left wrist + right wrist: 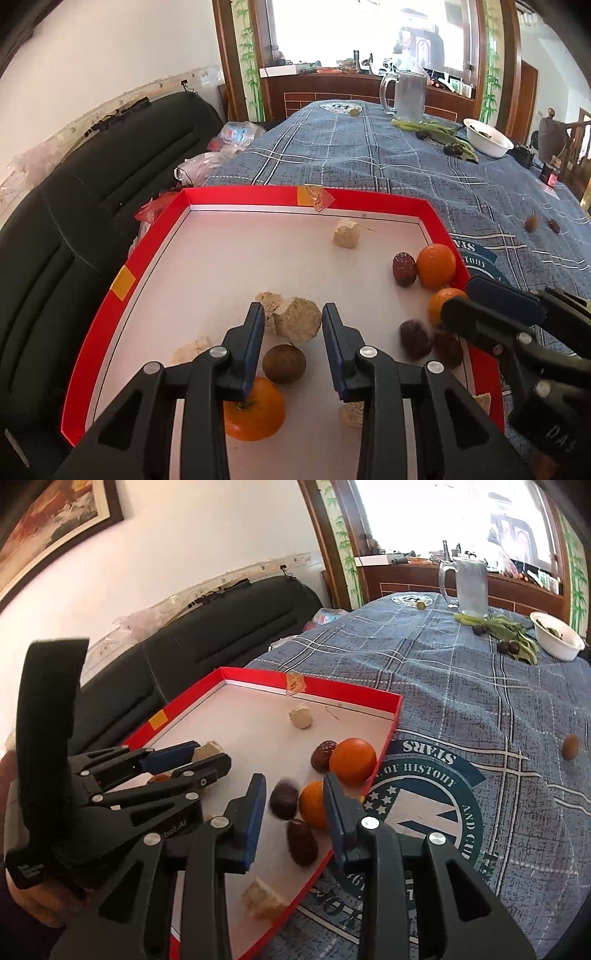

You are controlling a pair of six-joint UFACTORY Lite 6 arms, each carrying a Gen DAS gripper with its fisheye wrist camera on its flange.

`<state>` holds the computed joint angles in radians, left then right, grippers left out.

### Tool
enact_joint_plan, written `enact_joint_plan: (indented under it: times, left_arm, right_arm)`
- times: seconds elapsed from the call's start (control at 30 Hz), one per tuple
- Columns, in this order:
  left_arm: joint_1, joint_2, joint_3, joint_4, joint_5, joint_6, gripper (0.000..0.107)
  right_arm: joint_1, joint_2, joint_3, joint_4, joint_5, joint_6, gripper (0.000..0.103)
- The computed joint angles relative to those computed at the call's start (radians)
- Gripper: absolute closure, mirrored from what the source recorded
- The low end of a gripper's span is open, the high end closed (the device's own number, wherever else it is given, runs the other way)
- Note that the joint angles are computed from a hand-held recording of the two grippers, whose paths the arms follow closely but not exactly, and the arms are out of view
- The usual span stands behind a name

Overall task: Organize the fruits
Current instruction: 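Move both open grippers out of the tray toward the remaining fruit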

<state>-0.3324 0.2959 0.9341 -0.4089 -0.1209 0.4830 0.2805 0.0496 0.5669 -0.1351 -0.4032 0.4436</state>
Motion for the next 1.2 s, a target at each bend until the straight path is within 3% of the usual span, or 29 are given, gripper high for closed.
enact_joint_plan:
  times: [0.3,0.5,0.87,1.07,1.2]
  left_arm:
    - [-0.018,-0.067,-0.027,-0.082,-0.013,0.072,0.069]
    - [-0.087,-0.091,-0.038,-0.209,-0.017,0.196,0.067]
    - [-0.253,-0.085,-0.008,-0.754,-0.077,0.713,0.054]
    - [-0.335,-0.055,0.050,-0.949,-0.119,0.895,0.039]
    - [-0.376,-0.020,0.102,-1.031,-0.144,0.981,0.036]
  right_arm:
    - [-0.059,-0.067,-0.040,-0.058,-0.005,0.054,0.069]
    - [-0.165,-0.141,-0.083,-0.192,0.001,0.165,0.069]
    - [-0.464,-0.254,-0.152,-0.642,-0.049,0.521,0.069]
    - [-0.600,-0.286,-0.168,-0.805,-0.080,0.624,0.069]
    - [-0.685,-0.300,-0.162,-0.913,-0.084,0.667,0.069]
